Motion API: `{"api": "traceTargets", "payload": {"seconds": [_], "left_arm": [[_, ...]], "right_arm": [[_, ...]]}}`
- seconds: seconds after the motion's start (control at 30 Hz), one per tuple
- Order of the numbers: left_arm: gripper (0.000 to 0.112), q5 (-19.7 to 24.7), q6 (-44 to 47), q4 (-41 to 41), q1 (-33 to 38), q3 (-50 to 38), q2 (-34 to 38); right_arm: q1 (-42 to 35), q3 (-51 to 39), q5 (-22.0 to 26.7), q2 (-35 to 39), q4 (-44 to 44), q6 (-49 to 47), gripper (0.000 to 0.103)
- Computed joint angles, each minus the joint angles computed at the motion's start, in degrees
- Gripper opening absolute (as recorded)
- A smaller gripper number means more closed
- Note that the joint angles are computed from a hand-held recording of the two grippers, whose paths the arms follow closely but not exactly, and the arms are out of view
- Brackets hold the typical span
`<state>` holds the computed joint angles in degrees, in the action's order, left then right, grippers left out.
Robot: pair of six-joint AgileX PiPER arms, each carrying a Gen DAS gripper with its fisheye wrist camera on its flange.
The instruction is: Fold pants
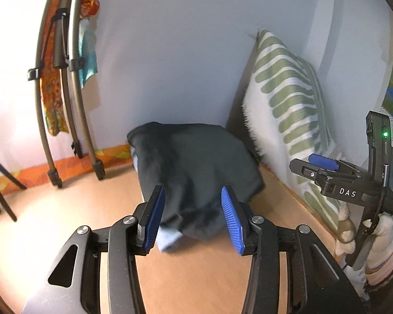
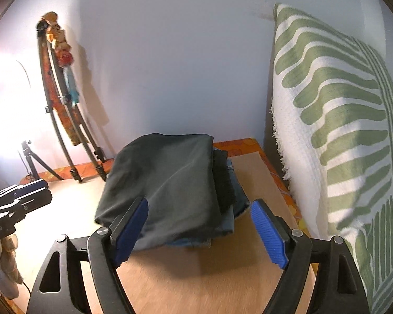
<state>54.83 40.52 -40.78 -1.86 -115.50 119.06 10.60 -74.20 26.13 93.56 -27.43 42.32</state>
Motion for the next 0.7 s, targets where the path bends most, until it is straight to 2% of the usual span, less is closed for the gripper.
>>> {"api": "traceTargets", "payload": {"seconds": [0.07,0.1,0.2,0.37,0.6,0.7], "left_arm": [[0.048,-1.9,3.1,-1.6,0.5,6.2,-3.8],[0.054,-2.7,4.7,-2.4,0.8,9.1,-5.7],[0.056,-4.2,8.8,-4.7,2.2,16.1,-10.4],[0.063,-2.2,12.9,-8.9,6.7,23.7,-16.6],[0.071,-1.5,18.8,-13.8,12.7,32.9,-23.8],[0.072,-1.0,20.4,-14.6,15.3,35.9,-25.3]], "right_arm": [[1.8,2.4,0.4,-2.3,-4.6,5.2,0.09],[3.1,3.8,0.7,-3.7,-7.2,8.1,0.09],[7.4,7.4,2.1,-7.4,-13.3,15.1,0.09],[15.0,10.3,5.4,-10.8,-21.1,24.7,0.091],[24.9,12.5,11.5,-12.6,-31.7,38.0,0.092],[27.9,13.7,12.8,-12.7,-35.0,43.5,0.099]]}}
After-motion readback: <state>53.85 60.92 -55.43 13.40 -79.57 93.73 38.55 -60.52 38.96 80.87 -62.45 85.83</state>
